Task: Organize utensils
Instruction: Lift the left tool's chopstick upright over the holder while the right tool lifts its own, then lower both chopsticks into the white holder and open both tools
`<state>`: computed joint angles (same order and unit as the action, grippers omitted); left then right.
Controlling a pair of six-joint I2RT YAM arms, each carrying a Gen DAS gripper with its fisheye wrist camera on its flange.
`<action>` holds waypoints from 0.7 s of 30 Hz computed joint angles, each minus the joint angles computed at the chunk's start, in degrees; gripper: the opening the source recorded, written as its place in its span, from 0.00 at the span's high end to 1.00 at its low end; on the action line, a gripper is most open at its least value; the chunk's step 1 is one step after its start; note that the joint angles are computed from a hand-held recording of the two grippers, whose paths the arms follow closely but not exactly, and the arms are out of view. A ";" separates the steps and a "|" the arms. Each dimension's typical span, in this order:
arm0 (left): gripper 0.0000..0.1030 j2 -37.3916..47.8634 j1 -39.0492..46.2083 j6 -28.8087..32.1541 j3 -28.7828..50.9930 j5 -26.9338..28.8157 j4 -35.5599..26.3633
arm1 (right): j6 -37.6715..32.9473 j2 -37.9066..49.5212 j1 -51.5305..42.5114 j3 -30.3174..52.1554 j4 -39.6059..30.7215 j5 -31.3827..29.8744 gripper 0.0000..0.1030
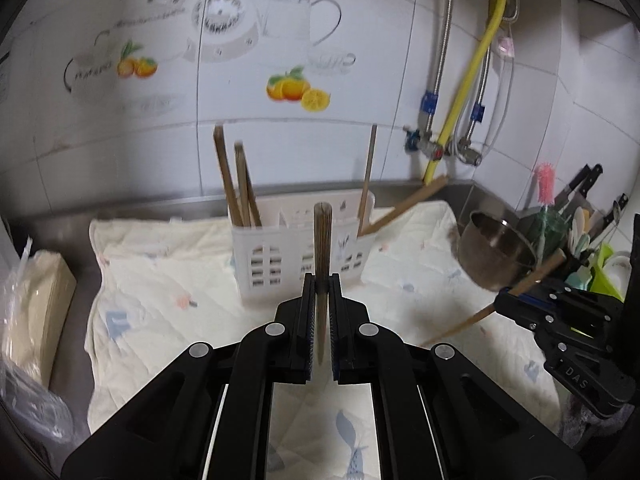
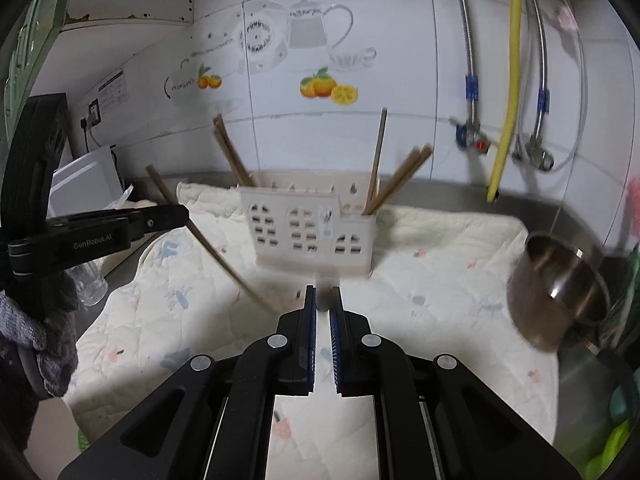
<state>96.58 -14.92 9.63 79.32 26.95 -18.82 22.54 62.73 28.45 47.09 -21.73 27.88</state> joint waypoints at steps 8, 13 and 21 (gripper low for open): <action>0.95 2.47 -0.07 -1.80 13.45 0.82 -3.66 | -8.34 4.55 -7.98 12.24 -2.84 -6.50 0.94; 0.95 7.44 -0.61 -3.27 25.27 -0.33 -6.83 | -11.43 8.96 -12.95 21.89 -5.01 -11.34 0.94; 0.95 16.67 -1.67 -4.71 40.18 -4.29 -9.92 | -13.22 17.36 -18.50 34.51 -7.06 -15.13 0.94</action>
